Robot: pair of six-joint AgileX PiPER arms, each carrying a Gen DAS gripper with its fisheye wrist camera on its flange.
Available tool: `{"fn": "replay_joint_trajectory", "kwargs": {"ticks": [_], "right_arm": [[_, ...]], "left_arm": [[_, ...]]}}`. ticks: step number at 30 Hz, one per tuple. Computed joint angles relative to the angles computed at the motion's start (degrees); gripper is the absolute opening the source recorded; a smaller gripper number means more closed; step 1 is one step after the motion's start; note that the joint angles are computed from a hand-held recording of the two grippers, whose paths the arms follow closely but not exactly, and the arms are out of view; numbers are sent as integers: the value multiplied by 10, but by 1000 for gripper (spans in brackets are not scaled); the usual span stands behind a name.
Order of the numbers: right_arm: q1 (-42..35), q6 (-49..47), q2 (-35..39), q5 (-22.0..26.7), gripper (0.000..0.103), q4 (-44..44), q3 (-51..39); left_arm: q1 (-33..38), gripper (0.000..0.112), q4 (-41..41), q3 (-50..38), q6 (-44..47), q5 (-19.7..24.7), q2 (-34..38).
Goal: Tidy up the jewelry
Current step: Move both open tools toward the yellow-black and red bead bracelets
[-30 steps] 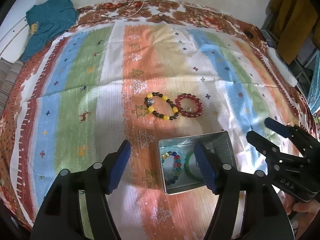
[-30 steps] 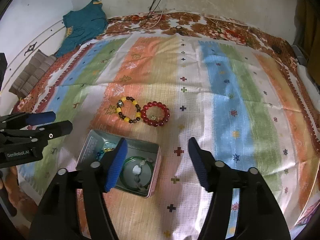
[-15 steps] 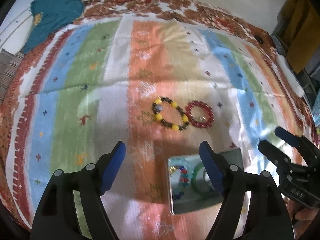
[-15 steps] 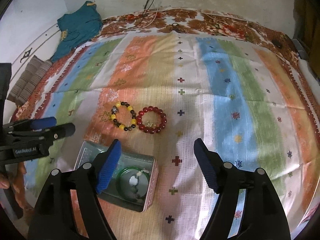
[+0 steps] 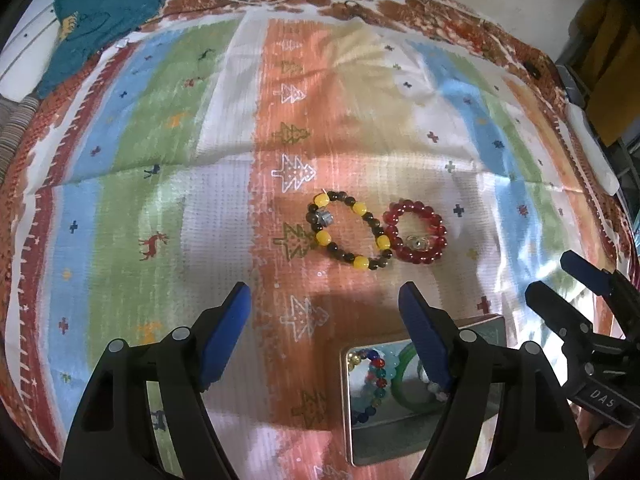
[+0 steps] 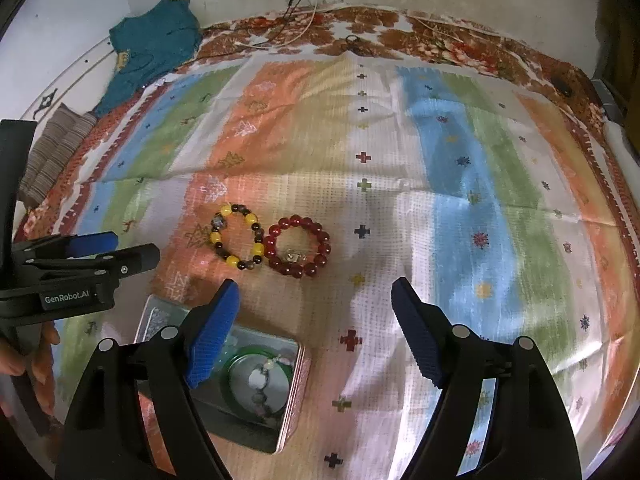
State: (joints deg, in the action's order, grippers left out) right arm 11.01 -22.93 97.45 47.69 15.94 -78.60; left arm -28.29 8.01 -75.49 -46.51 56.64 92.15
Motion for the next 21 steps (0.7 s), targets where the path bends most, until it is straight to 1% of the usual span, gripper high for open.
{"fn": "replay_joint_trajectory", "kwargs": {"ticks": [7, 12, 21], "right_arm": [[5, 10, 45, 4, 78, -12, -35], [5, 3, 67, 2, 78, -2, -49], [12, 26, 114, 6, 78, -26, -89]], "left_arm": [[21, 76, -23, -7, 30, -9, 31], [32, 76, -37, -19, 56, -8, 59], [51, 76, -54, -33, 78, -16, 87]]}}
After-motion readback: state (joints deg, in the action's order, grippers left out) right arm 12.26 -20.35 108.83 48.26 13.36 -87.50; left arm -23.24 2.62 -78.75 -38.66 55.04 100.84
